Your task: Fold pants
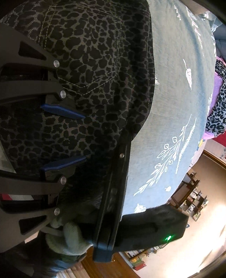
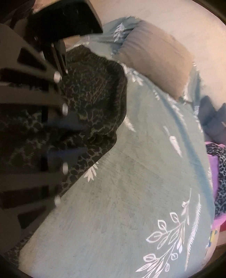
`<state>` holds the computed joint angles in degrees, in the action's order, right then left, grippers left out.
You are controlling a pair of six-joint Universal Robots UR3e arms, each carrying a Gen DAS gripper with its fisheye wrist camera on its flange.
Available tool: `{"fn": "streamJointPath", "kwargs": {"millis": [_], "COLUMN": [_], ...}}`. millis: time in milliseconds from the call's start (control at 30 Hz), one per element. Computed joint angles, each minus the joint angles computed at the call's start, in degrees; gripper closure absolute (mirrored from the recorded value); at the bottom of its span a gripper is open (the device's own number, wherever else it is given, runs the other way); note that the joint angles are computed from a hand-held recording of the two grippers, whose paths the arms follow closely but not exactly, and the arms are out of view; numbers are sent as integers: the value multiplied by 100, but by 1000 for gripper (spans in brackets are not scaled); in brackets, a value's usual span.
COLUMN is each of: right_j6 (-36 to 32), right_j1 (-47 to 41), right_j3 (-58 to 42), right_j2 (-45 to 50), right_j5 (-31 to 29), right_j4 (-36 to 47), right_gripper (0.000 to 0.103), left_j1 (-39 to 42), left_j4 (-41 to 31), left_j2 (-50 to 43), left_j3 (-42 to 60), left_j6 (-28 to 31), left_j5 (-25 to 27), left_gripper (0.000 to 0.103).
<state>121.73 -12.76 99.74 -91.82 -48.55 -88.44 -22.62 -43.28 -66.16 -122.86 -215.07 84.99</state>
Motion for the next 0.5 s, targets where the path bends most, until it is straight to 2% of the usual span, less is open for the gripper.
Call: {"fn": "streamJointPath", "kwargs": {"millis": [100,300,433,500], "right_j6": [406,1011,785,450], "right_j1": [61,360,23,-460], "right_j3": [91,-47,-241,-184], "right_j2": [-101,177,186,-115], "right_j5": [126,42,138,285], "right_j4": [-616,-1446,-883,-404], "right_gripper": [98,103,102,93], "left_j1": [-47,-776,-463,-166], "left_j4": [19,140,-65,-256], "left_j2": [196,311,635,820], "left_j3": [-218,-423,-524,-510], "left_j6": [-29,-155,-127,-74], "left_j5": [-9,651,339,108], "left_gripper": [58,58,58,56]}}
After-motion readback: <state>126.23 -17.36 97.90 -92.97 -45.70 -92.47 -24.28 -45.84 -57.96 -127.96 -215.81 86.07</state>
